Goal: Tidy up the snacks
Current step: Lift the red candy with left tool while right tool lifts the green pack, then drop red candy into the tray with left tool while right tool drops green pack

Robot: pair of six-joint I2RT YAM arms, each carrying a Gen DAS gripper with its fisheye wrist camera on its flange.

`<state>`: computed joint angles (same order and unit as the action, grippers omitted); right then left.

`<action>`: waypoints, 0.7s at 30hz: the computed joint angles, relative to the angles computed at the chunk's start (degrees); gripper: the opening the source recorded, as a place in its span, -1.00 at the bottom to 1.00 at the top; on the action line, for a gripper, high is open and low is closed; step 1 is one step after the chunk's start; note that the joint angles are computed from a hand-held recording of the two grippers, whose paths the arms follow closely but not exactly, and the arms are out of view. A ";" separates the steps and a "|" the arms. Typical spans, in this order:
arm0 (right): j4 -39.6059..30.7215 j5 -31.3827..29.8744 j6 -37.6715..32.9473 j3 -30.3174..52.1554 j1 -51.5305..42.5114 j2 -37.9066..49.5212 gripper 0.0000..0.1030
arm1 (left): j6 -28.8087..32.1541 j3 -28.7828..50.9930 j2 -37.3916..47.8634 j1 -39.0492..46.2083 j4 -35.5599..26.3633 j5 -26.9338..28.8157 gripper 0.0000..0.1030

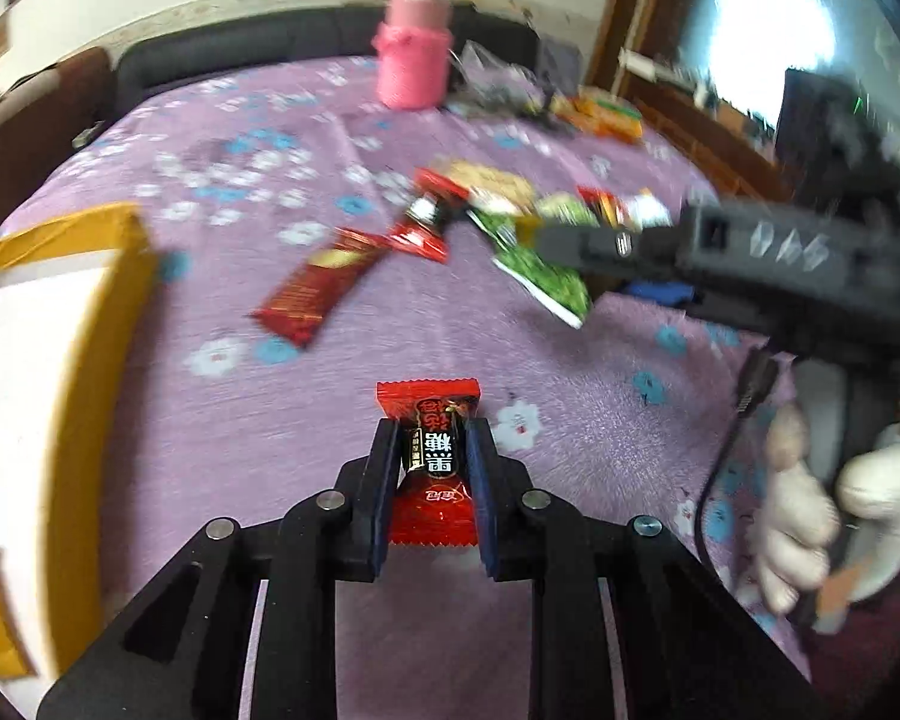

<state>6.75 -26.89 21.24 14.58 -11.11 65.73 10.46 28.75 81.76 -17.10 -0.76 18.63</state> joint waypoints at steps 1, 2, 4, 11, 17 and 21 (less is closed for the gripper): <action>0.17 0.27 -0.01 -0.11 0.40 -0.05 -0.18 | 1.35 -0.56 -2.57 3.40 -1.68 2.22 -0.62; 0.35 0.41 0.01 -0.22 0.73 -0.10 -0.19 | 3.08 -0.81 -5.24 7.64 -3.95 5.05 -0.62; 0.82 1.00 -0.03 -0.43 1.68 -0.04 -0.19 | 7.60 -0.36 -9.03 17.23 -9.10 10.94 -0.62; -1.19 16.81 4.10 -0.90 17.90 -5.89 -0.19 | 21.84 12.33 1.15 44.30 -18.09 19.05 -0.61; -1.02 21.02 13.12 8.70 38.58 2.43 -0.20 | 22.06 25.95 15.57 48.54 -20.03 16.86 -0.61; -0.83 19.23 15.94 22.29 47.29 19.14 -0.20 | 21.04 33.84 24.15 49.08 -22.05 16.17 -0.61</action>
